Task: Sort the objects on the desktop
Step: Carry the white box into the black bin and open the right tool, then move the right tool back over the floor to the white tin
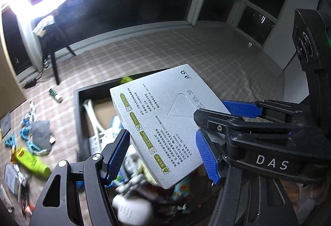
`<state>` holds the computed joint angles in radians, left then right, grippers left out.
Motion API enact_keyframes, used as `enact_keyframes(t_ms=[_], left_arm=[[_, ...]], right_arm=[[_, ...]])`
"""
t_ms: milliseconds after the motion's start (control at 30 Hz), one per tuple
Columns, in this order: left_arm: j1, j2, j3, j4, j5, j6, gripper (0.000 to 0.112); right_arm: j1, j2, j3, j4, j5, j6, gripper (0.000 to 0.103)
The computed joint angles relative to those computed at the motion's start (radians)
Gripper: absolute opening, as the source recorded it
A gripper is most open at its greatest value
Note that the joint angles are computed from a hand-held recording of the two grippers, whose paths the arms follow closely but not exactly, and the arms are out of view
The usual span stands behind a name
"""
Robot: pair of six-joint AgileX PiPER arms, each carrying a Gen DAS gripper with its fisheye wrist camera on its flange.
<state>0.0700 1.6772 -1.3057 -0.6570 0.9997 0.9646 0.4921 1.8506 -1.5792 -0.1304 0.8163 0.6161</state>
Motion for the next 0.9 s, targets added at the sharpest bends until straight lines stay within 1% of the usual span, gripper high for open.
enact_keyframes(t_ms=[233,267,333,400,533,767,900], left_arm=[[-0.079,0.016,-0.017,0.038,-0.035,-0.056,0.063],[-0.084,0.014,-0.016,0.044,-0.041,-0.060,0.065],[-0.092,0.005,-0.007,0.073,-0.069,-0.075,0.066],[-0.077,0.002,-0.006,0.070,-0.071,-0.065,0.066],[-0.018,0.010,-0.022,0.067,-0.052,-0.052,0.066],[0.123,0.046,-0.069,0.077,-0.013,-0.024,0.066],[0.228,0.089,-0.122,0.092,0.023,-0.001,0.066]], right_arm=[[-0.076,-0.003,0.030,0.054,-0.025,-0.086,0.050],[-0.081,-0.005,0.032,0.062,-0.025,-0.098,0.050],[-0.087,-0.014,0.040,0.050,-0.035,-0.097,0.053],[-0.080,-0.017,0.037,0.012,-0.035,-0.065,0.060],[-0.068,-0.023,0.030,0.021,-0.051,-0.075,0.062],[0.008,0.045,-0.075,0.016,-0.016,-0.090,0.063],[0.071,0.109,-0.174,0.014,0.014,-0.091,0.066]])
